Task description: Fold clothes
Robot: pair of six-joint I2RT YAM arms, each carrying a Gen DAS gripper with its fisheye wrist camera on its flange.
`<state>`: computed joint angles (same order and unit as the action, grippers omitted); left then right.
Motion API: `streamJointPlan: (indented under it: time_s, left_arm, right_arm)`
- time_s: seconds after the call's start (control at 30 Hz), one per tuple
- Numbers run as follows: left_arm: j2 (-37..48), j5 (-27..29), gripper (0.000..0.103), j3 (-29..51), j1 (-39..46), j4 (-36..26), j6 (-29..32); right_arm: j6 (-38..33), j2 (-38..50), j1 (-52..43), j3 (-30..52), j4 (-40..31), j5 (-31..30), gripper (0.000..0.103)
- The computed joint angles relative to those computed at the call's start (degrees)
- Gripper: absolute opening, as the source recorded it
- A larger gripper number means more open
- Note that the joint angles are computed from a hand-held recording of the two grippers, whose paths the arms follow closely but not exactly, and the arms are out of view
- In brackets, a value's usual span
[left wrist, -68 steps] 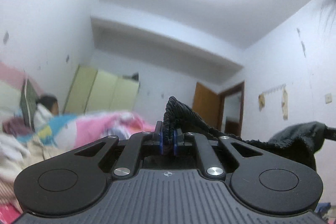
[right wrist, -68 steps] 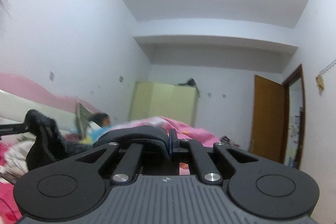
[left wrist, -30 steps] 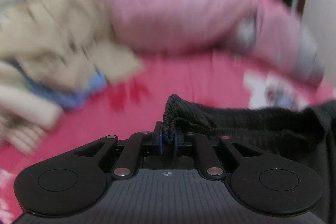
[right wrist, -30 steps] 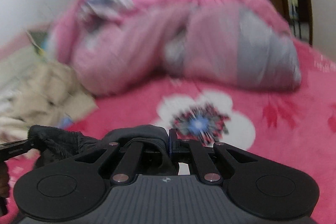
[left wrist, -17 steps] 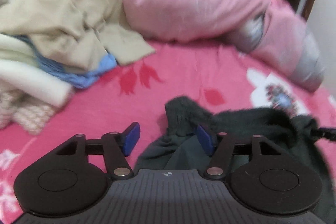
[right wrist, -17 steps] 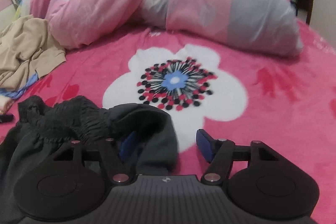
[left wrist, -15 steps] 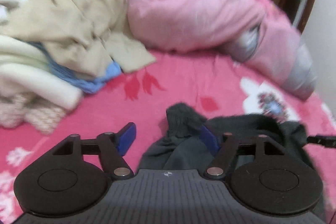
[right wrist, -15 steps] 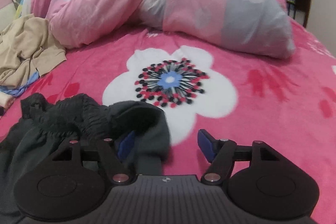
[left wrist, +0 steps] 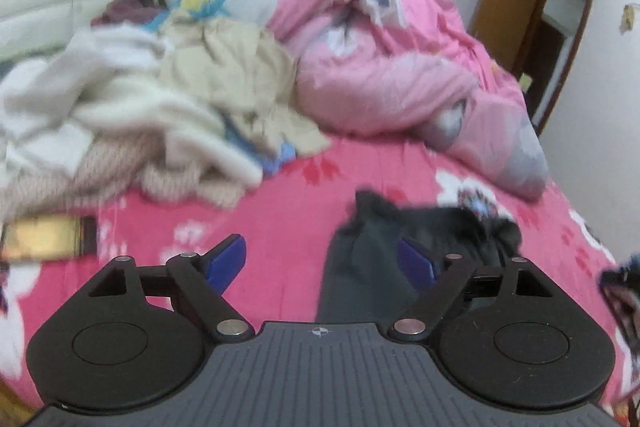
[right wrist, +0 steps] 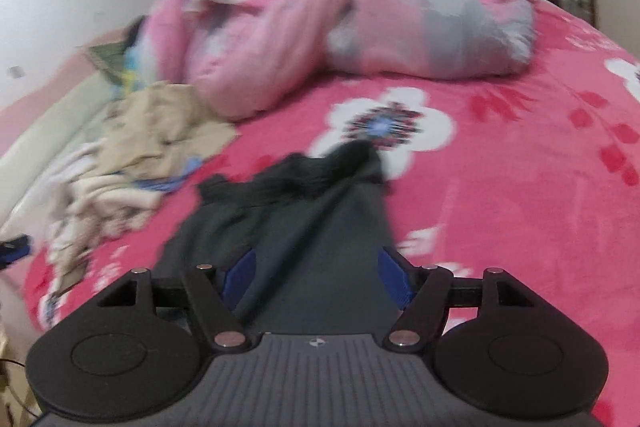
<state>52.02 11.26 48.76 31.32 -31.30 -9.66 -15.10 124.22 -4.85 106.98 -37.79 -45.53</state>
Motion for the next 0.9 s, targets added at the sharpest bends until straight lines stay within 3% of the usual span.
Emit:
streamJointPlan:
  time_s: [0.13,0.3,0.47,0.53,0.6,0.7,0.8,0.87,0.9]
  left_arm:
    - [-5.27,4.73,0.079,-10.59,0.81,-1.34,0.25]
    - [-8.36,3.88,0.069,-21.73,-4.83,-1.52,-3.36]
    - [-13.56,2.96,0.061,-29.04,-9.83,2.66,-10.93]
    - [-13.30,2.00,0.057,-31.40,-11.83,6.87,-14.70]
    - [-11.80,-2.51,0.057,-32.53,-15.99,10.32,-17.41]
    - [-13.04,-8.00,0.056,-34.39,-20.34,12.05,-20.37]
    - [-12.98,-15.63,0.040,-34.08,-25.57,11.35,-23.68]
    - [-13.21,-18.44,0.018,-33.60,-27.12,10.46,-25.68]
    - [-13.65,-19.34,0.014,-33.38,-27.45,9.82,-26.67]
  right_arm:
    - [-6.01,-7.06,4.51,-12.19,2.32,-4.17,0.062]
    - [-9.22,-12.60,11.02,-24.89,8.84,0.49,0.057]
    - [1.95,-16.67,6.36,-35.31,22.37,8.15,0.057]
    - [7.11,-15.71,2.50,-35.80,23.69,11.11,0.058]
    - [10.83,-13.23,-1.00,-34.45,21.95,12.23,0.059]
    - [12.26,-7.17,-4.90,-29.69,14.97,8.38,0.059]
    - [11.71,-5.37,-5.22,-30.50,14.85,4.73,0.058]
    - [9.85,-5.86,-4.47,-31.35,15.93,4.26,0.024]
    - [8.23,-5.38,-4.41,-30.38,14.21,3.30,0.002]
